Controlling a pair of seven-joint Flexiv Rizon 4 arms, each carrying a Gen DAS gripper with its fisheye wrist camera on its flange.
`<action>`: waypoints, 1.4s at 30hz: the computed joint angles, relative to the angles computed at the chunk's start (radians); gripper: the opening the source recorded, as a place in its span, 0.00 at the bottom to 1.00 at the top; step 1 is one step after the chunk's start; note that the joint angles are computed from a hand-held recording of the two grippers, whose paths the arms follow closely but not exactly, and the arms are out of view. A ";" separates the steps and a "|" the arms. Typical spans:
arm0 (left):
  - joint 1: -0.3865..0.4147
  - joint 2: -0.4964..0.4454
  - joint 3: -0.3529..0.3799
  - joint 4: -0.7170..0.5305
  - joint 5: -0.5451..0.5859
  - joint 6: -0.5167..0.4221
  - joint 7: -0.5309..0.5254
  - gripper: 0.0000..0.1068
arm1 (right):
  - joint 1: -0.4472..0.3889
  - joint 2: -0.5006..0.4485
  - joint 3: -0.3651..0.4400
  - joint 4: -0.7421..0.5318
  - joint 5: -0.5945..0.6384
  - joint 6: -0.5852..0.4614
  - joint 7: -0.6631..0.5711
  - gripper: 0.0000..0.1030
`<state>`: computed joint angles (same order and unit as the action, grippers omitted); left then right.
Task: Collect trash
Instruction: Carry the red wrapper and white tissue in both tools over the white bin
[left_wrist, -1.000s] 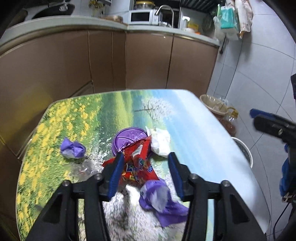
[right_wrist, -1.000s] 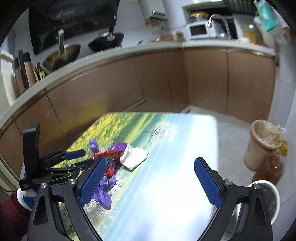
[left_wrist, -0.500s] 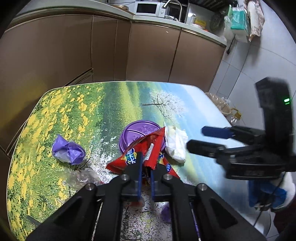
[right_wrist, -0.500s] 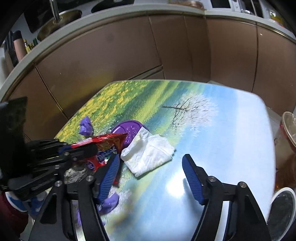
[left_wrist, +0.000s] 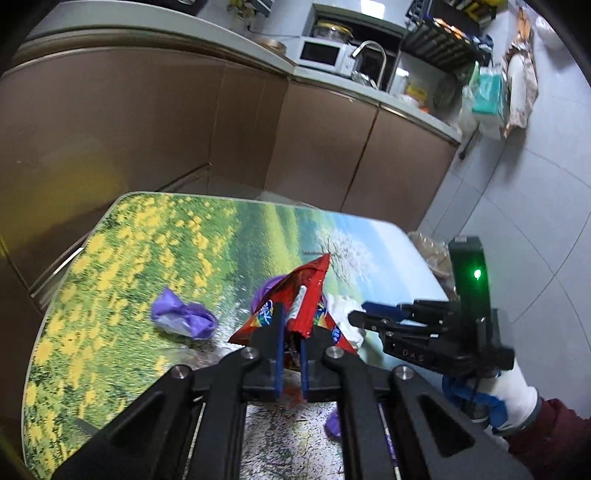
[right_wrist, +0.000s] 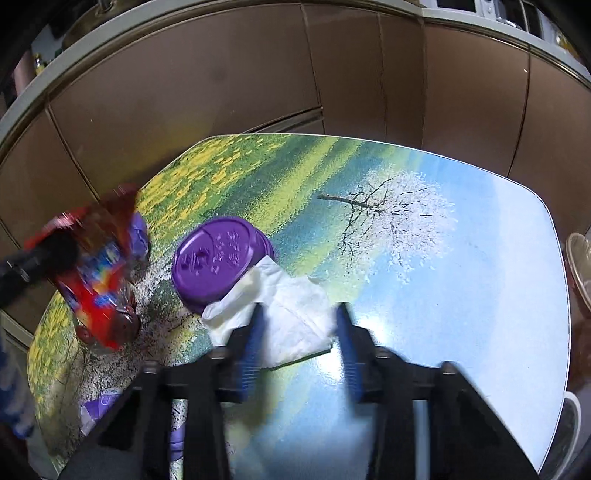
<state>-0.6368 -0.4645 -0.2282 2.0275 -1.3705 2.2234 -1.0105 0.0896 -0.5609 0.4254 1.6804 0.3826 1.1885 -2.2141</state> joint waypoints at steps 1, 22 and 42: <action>-0.006 0.010 0.001 0.006 -0.013 0.014 0.002 0.05 | 0.000 0.000 -0.001 0.001 -0.001 -0.001 -0.002 0.19; -0.101 0.141 -0.107 0.075 -0.235 0.285 0.065 0.05 | -0.109 0.246 -0.002 0.174 0.241 -0.016 -0.178 0.06; -0.246 0.017 -0.203 -0.130 -0.306 0.572 0.228 0.05 | -0.061 0.676 -0.192 0.382 0.549 -0.156 -0.386 0.06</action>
